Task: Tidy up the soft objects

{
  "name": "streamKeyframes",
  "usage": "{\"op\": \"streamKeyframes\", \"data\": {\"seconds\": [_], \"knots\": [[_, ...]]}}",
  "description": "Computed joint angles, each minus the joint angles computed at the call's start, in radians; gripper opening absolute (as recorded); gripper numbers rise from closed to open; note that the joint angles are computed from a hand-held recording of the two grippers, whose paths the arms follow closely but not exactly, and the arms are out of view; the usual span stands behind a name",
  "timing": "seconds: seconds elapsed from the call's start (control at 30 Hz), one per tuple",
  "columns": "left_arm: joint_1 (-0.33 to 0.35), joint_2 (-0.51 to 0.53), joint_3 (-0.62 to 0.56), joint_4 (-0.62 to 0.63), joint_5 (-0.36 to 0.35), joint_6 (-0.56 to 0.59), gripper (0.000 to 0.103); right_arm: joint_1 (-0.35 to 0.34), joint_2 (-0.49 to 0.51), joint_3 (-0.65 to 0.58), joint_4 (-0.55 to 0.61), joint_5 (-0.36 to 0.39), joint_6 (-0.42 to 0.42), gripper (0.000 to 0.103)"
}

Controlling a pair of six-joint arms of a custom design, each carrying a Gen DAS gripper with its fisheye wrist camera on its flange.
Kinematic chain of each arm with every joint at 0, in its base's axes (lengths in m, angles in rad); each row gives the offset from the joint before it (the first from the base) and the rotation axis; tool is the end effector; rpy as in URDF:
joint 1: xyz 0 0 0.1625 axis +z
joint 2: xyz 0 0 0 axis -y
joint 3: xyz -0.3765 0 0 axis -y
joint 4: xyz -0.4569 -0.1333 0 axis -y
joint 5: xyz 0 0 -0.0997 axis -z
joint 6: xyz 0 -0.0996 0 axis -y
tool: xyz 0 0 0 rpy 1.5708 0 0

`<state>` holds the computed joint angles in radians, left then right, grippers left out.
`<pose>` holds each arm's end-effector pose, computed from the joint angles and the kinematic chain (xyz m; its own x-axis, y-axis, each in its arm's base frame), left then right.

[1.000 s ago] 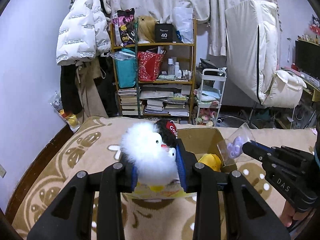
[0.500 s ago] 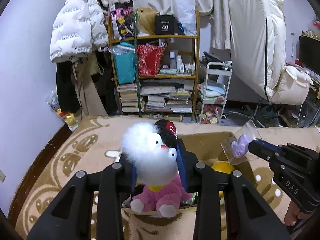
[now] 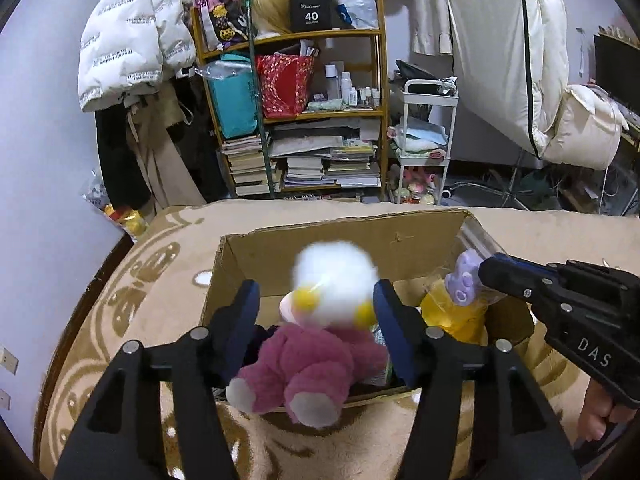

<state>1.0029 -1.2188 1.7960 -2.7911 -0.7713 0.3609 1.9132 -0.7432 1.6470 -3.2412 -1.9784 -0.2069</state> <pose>-0.1685 -0.6447 0.2708 -0.6142 0.2499 -0.7486 0.6919 0.6268 -0.3584 0.3218 -0.6233 0.0616 -0.8870 -0.1875 0.4219 -0.4333 0.6539 -0.6202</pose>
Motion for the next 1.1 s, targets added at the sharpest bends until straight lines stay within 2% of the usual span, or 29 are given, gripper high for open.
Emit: {"op": "streamKeyframes", "data": {"seconds": [0.1,0.2,0.3,0.5,0.57,0.77,0.9,0.97,1.07,1.1], "knots": [[-0.003,-0.010,0.012,0.004,0.010,-0.005,0.075,0.000,-0.005,0.006,-0.005,0.013,0.001,0.008],[-0.007,-0.029,0.032,0.001,0.027,-0.011,0.081,0.005,-0.008,0.009,-0.015,0.001,-0.009,0.008],[-0.016,-0.052,0.054,-0.007,0.057,-0.003,0.095,0.008,-0.021,0.023,-0.024,-0.002,-0.001,0.009],[-0.042,-0.117,0.120,-0.056,0.104,0.018,0.098,0.027,-0.051,0.052,-0.045,-0.024,-0.008,0.011],[-0.052,-0.140,0.139,-0.071,0.112,0.019,0.099,0.037,-0.060,0.068,-0.063,-0.034,-0.014,0.029],[-0.097,-0.208,0.197,-0.093,0.141,0.005,0.101,0.075,-0.084,0.111,-0.119,-0.089,-0.013,0.062],[-0.124,-0.262,0.246,-0.083,0.164,-0.041,0.101,0.102,-0.100,0.140,-0.156,-0.124,-0.036,0.076],[-0.139,-0.296,0.274,-0.079,0.170,-0.055,0.102,0.113,-0.106,0.150,-0.173,-0.140,-0.038,0.091],[-0.162,-0.326,0.307,-0.114,0.195,-0.033,0.102,0.138,-0.111,0.162,-0.208,-0.194,-0.029,0.103],[-0.173,-0.336,0.319,-0.137,0.207,-0.017,0.102,0.146,-0.118,0.173,-0.214,-0.205,-0.017,0.103]]}}
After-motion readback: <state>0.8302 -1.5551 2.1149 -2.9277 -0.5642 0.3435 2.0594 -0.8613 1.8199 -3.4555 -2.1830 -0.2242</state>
